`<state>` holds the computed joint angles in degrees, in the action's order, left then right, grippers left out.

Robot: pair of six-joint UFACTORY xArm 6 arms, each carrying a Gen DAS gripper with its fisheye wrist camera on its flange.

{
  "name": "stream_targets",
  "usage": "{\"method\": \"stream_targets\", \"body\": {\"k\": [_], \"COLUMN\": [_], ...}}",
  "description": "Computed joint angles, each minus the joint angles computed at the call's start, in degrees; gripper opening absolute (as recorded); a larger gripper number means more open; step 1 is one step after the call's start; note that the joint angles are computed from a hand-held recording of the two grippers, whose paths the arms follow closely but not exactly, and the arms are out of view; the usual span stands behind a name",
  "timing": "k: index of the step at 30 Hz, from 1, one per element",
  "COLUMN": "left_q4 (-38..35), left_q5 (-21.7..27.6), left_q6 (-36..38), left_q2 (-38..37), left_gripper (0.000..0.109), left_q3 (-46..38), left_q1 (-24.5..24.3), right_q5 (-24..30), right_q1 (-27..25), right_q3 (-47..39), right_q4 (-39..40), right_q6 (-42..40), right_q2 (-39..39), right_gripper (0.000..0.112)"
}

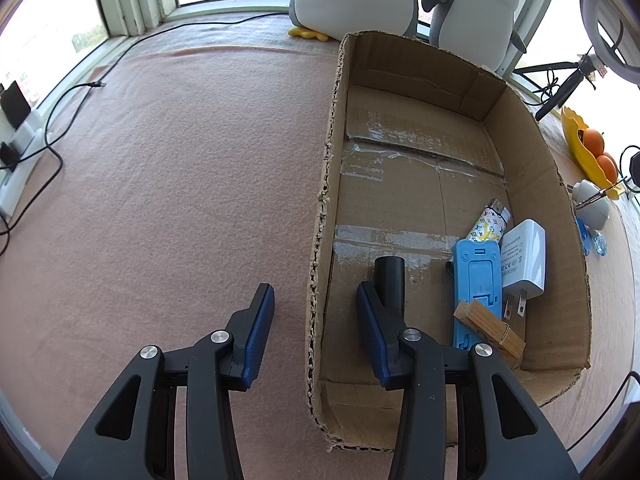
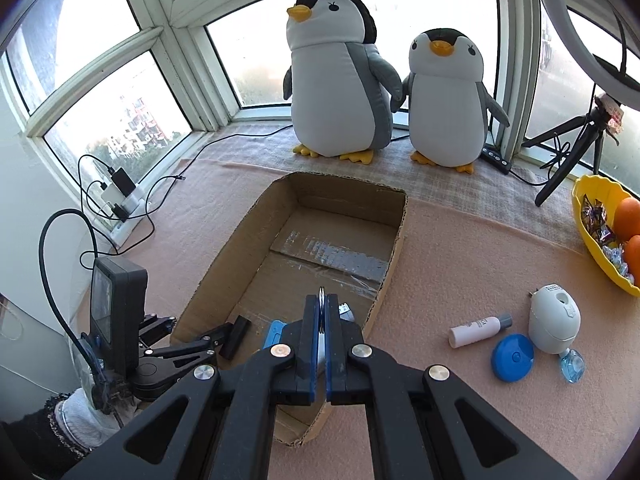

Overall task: Organize rigid objects
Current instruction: 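Carry the keys with the right tool into the box and release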

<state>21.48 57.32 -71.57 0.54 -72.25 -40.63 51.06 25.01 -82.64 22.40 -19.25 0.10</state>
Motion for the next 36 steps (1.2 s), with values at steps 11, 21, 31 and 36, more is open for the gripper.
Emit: {"method": "stream_targets", "body": {"k": [11, 21, 31, 36], "left_q4": [0.0, 0.0, 0.3, 0.3], "left_q5": [0.0, -0.2, -0.1, 0.0], "left_q6": [-0.1, 0.1, -0.2, -0.2], "left_q2": [0.0, 0.0, 0.0, 0.0], "left_gripper": [0.042, 0.042, 0.042, 0.042], "left_q3": [0.0, 0.1, 0.1, 0.0], "left_q1": [0.0, 0.1, -0.1, -0.1], "right_q5": [0.4, 1.6, 0.6, 0.3], "right_q1": [2.5, 4.6, 4.1, 3.5], "right_q3": [-4.7, -6.5, -5.4, -4.3], "right_q4": [-0.3, -0.6, -0.4, -0.1], "right_q6": [1.5, 2.0, 3.4, 3.9], "right_q2": [5.6, 8.4, 7.7, 7.1], "right_gripper": [0.002, 0.003, 0.053, 0.053]}}
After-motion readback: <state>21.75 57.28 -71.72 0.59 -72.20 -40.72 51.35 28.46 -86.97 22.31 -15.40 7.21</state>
